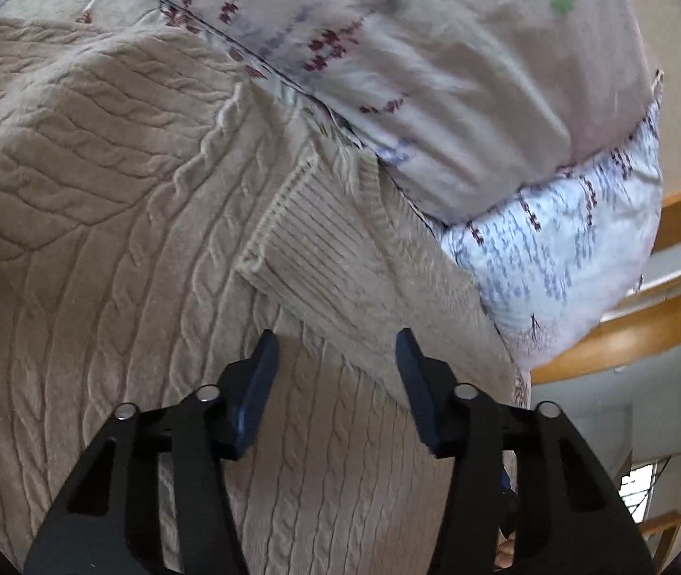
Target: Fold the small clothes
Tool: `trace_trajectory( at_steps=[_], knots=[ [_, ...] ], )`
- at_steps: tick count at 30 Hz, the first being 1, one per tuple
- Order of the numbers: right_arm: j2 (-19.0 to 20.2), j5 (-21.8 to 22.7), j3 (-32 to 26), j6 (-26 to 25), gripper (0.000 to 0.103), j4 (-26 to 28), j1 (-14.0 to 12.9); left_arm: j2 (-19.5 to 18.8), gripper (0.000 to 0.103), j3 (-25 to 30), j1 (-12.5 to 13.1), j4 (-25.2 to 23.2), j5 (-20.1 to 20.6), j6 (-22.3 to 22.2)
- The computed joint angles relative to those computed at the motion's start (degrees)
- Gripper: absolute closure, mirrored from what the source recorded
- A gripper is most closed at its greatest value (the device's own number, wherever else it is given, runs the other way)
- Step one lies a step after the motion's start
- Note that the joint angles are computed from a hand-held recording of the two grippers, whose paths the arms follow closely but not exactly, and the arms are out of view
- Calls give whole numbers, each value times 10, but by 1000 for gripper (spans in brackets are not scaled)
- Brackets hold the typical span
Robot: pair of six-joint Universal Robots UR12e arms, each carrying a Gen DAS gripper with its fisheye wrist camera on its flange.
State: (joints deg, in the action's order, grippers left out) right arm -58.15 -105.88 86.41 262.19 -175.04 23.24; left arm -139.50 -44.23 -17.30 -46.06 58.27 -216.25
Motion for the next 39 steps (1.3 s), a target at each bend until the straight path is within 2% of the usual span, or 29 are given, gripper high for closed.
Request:
trace_trajectory(
  at_steps=[1, 2, 4, 5, 6, 10, 12, 15, 16, 18, 19, 20, 21, 22, 23, 25, 28, 30, 34, 39],
  knots=[
    [1, -8, -2, -3, 62, 3, 0, -3, 60, 5, 0, -1, 5, -5],
    [2, -12, -3, -7, 74, 5, 0, -6, 66, 8, -1, 1, 9, -9],
    [4, -18, -2, -21, 91, -3, 0, -10, 85, 13, -1, 4, 18, -22],
    [4, -24, 0, -25, 94, -11, 1, -12, 90, 14, 0, 4, 19, -26],
    [4, -33, 3, -29, 95, -22, 3, -12, 95, 9, 1, 14, 15, -33],
    [0, -60, 12, -33, 96, -31, 8, 3, 96, -23, 2, 53, 23, -41],
    [0, -62, 12, -25, 96, -10, 9, 7, 96, -29, 1, 52, 34, -35],
    [0, -56, 6, -25, 96, 27, 9, 6, 95, -30, 3, 47, 26, -27],
    [-3, -59, 3, -30, 95, 42, 11, 8, 95, -29, 4, 35, 21, -11],
    [-9, -54, 3, -34, 82, 56, 12, 20, 91, -44, 5, 37, 22, 8],
    [-11, -52, 5, -37, 71, 52, 13, 32, 79, -63, 8, 51, 16, 22],
    [-14, -49, 7, -45, 59, 48, 14, 44, 73, -82, 12, 67, 10, 34],
    [-16, -51, 8, -52, 53, 49, 16, 56, 62, -103, 16, 84, 7, 39],
    [-17, -56, 7, -59, 46, 49, 19, 74, 57, -132, 22, 106, 10, 40],
    [-18, -65, 7, -75, 43, 47, 23, 90, 53, -157, 28, 125, 13, 37],
    [-18, -74, 2, -100, 43, 48, 28, 114, 52, -198, 42, 156, 26, 21],
    [-14, -69, -6, -135, 43, 36, 33, 146, 52, -247, 63, 184, 76, -23],
    [-8, -52, -14, -154, 43, 27, 34, 157, 52, -264, 76, 178, 114, -60],
    [3, -2, -32, -181, 43, 13, 34, 158, 60, -276, 93, 186, 119, -124],
    [12, 11, -50, -214, 43, 22, 38, 150, 67, -277, 104, 201, 121, -172]
  ],
)
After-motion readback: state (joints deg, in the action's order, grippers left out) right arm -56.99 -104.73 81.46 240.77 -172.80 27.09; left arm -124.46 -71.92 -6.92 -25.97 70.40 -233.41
